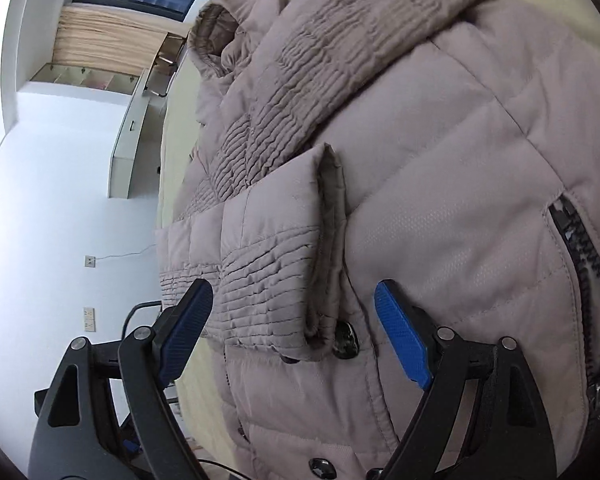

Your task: Fold large clothes

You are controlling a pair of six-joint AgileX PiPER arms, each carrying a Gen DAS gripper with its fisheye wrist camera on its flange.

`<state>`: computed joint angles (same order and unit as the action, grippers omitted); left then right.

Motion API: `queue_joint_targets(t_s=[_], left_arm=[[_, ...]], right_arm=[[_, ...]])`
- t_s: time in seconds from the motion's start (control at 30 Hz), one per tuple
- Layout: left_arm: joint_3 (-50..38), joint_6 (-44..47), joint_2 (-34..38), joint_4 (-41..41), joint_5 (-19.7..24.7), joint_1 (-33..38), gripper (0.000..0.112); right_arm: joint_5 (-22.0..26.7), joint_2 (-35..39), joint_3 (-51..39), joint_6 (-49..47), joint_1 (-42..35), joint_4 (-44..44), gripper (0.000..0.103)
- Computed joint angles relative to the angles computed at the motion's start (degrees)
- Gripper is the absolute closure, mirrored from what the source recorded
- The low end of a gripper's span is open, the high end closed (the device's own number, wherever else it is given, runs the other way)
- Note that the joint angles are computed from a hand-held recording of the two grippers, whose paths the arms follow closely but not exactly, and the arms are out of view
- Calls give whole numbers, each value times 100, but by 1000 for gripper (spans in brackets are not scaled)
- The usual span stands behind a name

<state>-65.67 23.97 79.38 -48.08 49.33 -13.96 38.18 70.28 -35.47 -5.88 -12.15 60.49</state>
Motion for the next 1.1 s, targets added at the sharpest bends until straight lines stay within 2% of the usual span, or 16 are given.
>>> queue_joint_targets(t_s=[0.1,0.2,0.27,0.37,0.53,0.57,0.63,0.7,0.87,0.9,1.1], left_arm=[[88,168,-10,-48,285,602,26],[316,324,14,-235,498,1065,30],[433,453,-60,-253,564,1261,31],[509,586,-51,-311,573,1436,31],[339,475,96,-270,421,1432,31],[286,434,118,-221,371,1397,31],[198,360,210,-190,329,1342,30],[151,281,270,-178,288,1302,30],[71,194,309,-63,112,1121,30],[43,116,336,-2,54,1059,30],[-414,-445,696,479,-480,604,30]], right_arm=[[6,538,-365,-94,329,-74,20],[-37,1199,-935,358,658,-831,26],[11,1270,-1239,917,824,-1570,54],[202,1218,-1853,2050,1327,-3264,72],[1072,1076,-2835,3889,2416,-5766,76],[1382,1097,-3116,4152,2704,-6339,76],[1970,1333,-3744,4401,3057,-6838,76],[2045,1406,-3906,4103,2907,-6528,76],[1351,955,-3633,3222,2465,-5239,86],[1342,925,-3755,3044,2398,-5017,86],[1792,1109,-5772,2101,1485,-4197,87]])
